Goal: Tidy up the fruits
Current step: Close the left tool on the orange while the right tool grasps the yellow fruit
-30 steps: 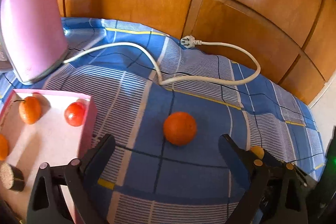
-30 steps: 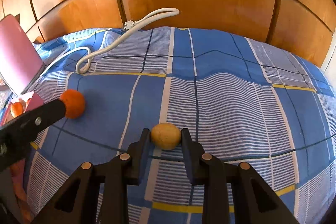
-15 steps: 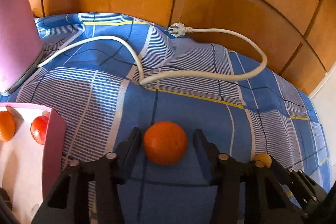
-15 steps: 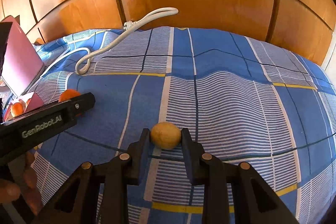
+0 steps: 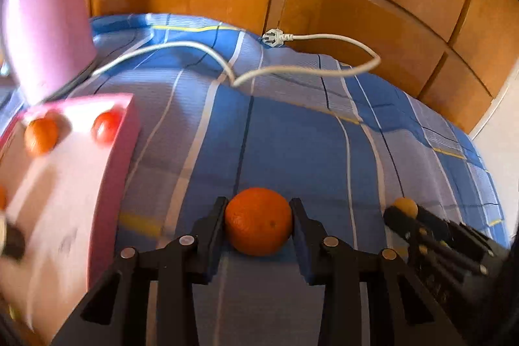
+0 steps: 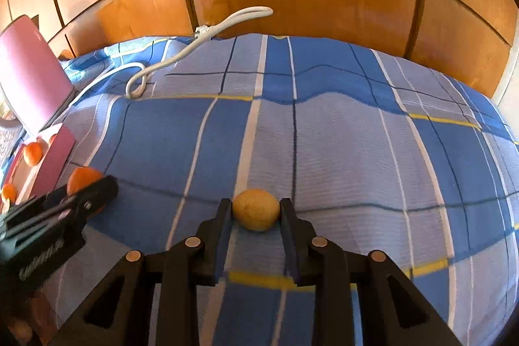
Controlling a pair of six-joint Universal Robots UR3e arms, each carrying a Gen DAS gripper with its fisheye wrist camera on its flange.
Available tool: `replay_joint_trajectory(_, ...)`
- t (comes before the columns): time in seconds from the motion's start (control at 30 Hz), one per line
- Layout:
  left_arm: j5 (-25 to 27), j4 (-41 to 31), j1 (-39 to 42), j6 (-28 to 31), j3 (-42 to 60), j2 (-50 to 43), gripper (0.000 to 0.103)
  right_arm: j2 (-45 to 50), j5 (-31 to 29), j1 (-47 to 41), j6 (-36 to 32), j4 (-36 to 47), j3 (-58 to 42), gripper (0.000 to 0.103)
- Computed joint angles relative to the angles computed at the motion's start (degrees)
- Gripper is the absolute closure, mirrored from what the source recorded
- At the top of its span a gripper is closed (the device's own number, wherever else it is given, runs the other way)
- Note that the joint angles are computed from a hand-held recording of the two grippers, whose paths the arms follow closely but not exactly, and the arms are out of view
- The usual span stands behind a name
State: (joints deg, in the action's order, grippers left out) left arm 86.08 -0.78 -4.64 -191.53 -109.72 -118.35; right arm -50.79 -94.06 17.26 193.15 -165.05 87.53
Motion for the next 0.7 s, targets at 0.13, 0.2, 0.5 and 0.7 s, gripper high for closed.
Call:
replay_joint_trajectory(0.13, 1.4, 5.2, -1.9, -0.2, -9.7, 4.9, 0.065, -4.4, 0.4, 0.1, -0.4, -2.5, 7.5, 0.073)
replay_joint_trajectory(0.2, 2.1, 7.7, -2.8, 0.1, -12.8, 6.0, 0.065, -6.6, 0.5, 0.3, -0.2, -3.7, 11.2, 0.073)
replay_joint_trajectory(0.5, 5.1, 12.0, -5.5, 1.8, -14.2, 3.6, 0.061, -10.5, 0.2, 1.0, 2.0, -11.2, 21.0, 0.073)
replay_joint_trajectory(0.7, 3.9, 13.4, -4.7, 1.8, -15.1, 3.6, 0.061, -9.1, -3.8, 3.0, 1.7, -9.2, 18.4, 0.073)
